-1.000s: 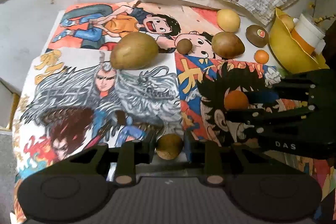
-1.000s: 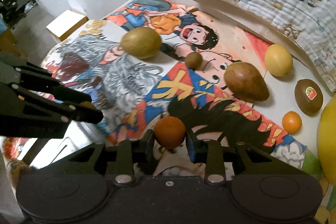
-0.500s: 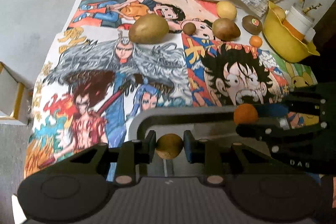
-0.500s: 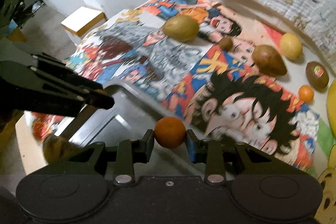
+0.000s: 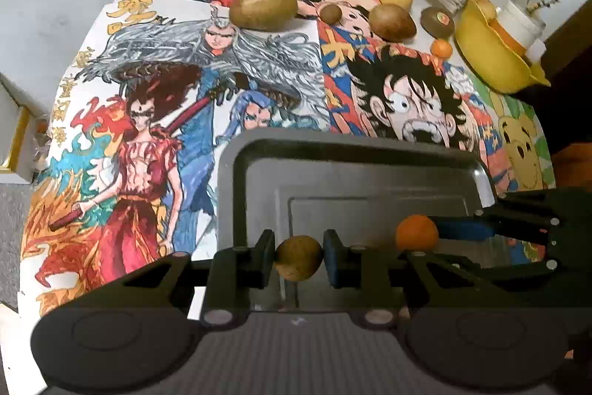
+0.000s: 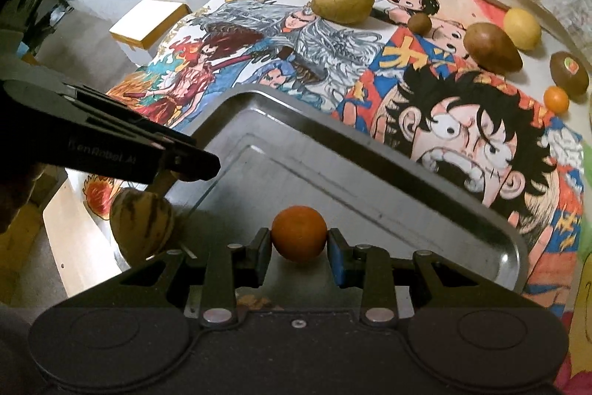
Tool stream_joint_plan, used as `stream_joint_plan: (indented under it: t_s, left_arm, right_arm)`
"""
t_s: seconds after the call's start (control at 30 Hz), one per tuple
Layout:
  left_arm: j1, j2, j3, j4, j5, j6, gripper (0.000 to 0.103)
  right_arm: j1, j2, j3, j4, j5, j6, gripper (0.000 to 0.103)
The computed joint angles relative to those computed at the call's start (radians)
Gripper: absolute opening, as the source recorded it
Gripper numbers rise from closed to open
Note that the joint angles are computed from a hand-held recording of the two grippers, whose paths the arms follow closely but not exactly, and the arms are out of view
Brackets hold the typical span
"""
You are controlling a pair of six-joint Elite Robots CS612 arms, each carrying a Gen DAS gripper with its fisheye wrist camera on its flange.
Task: Organize fruits
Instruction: 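Lower the orange and small brown fruit into the tray and open both tools, then lift both tools from the tray back toward the remaining fruits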
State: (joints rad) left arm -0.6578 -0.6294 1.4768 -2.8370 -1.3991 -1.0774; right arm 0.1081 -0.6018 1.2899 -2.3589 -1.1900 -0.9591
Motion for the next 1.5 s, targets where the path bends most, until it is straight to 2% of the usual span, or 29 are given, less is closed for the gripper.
stream_joint_plan:
  t_s: [0.2, 0.6, 0.7, 0.8, 0.87, 1.0, 1.13, 1.33, 1.4, 1.5]
  left_arm:
    - [-0.002, 0.002, -0.006, 0.032, -0.022, 0.000, 0.031]
    - [0.005, 0.009, -0.020, 0.064, -0.069, 0.007, 0.031]
    - [0.005, 0.006, -0.019, 0.065, -0.069, 0.003, 0.032]
    - [0.002, -0.002, -0.012, 0.064, -0.062, 0.003, 0.042]
    - [-0.001, -0.013, 0.002, 0.057, -0.055, -0.002, 0.054]
    - [-0.007, -0.037, 0.036, 0.036, -0.031, -0.017, 0.068]
    - [-0.020, -0.063, 0.078, 0.018, 0.012, -0.042, 0.090]
    - [-0.034, -0.094, 0.132, 0.026, 0.032, -0.082, 0.098]
    - [-0.040, -0.102, 0.148, 0.026, 0.034, -0.079, 0.099]
    - [-0.049, -0.111, 0.168, 0.011, 0.034, -0.053, 0.101]
  right_arm:
    - [0.001, -0.001, 0.014, -0.003, -0.029, 0.027, 0.035]
    - [0.001, -0.004, 0.034, -0.036, -0.036, 0.093, 0.039]
    - [-0.001, -0.007, 0.037, -0.039, -0.030, 0.095, 0.048]
    - [-0.003, -0.016, 0.048, -0.050, -0.025, 0.109, 0.056]
    - [-0.006, -0.024, 0.057, -0.060, -0.017, 0.121, 0.062]
    - [-0.011, -0.042, 0.082, -0.090, -0.003, 0.126, 0.074]
    - [-0.017, -0.062, 0.113, -0.119, 0.015, 0.121, 0.083]
    - [-0.024, -0.091, 0.168, -0.153, 0.030, 0.099, 0.090]
    - [-0.025, -0.099, 0.183, -0.156, 0.029, 0.089, 0.096]
    - [-0.024, -0.110, 0.198, -0.141, 0.018, 0.079, 0.099]
